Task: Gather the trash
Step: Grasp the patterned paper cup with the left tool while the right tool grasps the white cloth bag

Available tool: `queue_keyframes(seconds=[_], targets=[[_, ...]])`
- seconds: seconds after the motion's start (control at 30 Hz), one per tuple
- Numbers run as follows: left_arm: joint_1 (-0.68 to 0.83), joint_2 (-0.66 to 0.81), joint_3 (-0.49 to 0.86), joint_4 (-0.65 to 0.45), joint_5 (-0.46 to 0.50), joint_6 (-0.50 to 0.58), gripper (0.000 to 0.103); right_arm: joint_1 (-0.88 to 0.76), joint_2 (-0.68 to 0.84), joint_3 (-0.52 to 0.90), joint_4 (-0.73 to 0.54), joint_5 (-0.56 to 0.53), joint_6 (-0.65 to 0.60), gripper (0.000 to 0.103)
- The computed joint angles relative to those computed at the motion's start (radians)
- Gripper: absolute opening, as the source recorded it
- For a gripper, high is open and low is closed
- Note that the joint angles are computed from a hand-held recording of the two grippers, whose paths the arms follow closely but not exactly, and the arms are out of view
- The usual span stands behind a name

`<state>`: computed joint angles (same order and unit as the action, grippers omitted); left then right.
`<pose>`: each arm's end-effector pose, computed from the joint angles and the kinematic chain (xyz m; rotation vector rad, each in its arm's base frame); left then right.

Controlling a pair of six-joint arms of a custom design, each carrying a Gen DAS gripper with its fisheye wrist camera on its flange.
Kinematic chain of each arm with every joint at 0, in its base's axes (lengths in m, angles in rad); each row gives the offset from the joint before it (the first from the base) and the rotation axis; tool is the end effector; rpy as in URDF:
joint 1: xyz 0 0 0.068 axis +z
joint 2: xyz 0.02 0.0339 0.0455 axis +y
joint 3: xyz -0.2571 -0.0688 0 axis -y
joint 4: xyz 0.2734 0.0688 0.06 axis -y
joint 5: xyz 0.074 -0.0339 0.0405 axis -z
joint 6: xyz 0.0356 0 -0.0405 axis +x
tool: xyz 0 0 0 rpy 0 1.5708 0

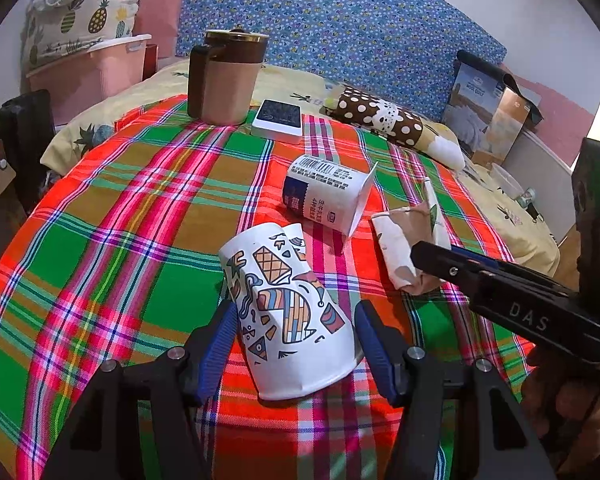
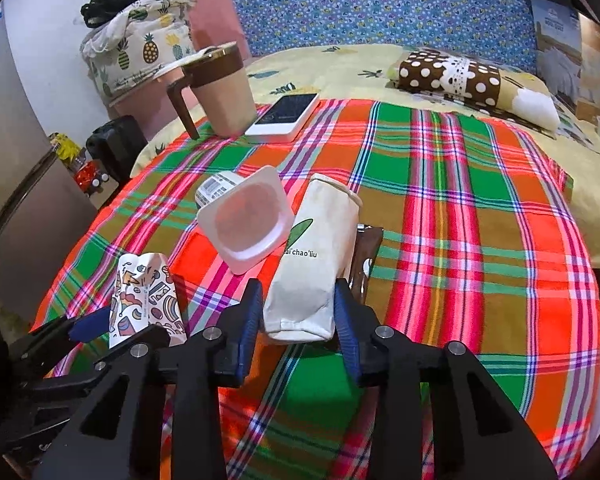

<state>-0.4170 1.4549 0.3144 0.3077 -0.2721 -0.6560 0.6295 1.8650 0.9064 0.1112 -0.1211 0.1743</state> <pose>0.2157 -0.0851 0.0653 -0.4069 2.3370 -0.1895 0.2991 0.2232 0.0883 -0.6137 2.3979 0.5043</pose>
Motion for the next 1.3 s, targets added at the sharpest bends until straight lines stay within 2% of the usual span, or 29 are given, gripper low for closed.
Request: queue_keyframes(seconds=[0.4, 0.73, 0.97, 1.3], targets=[[-0.131, -0.107, 0.015, -0.127, -0.104, -0.052, 0.061, -0.036, -0.193, -0.177, 0.055, -0.026, 0.000, 0.037], [-0.285, -0.136, 0.071, -0.225, -0.187, -0.109, 0.061, -0.095, -0.327, -0.310, 0.085, -0.042, -0.010, 0.037], [-0.389, -0.074, 0.142, -0.235, -0.209, -0.123, 0.061, -0.178, -0.436, -0.418, 0.081, -0.055, -0.013, 0.037], [-0.486, 0.112, 0.304, -0.215, -0.176, -0.105, 0.061, -0.322, -0.571, -0.527, 0.052, -0.074, -0.037, 0.037]])
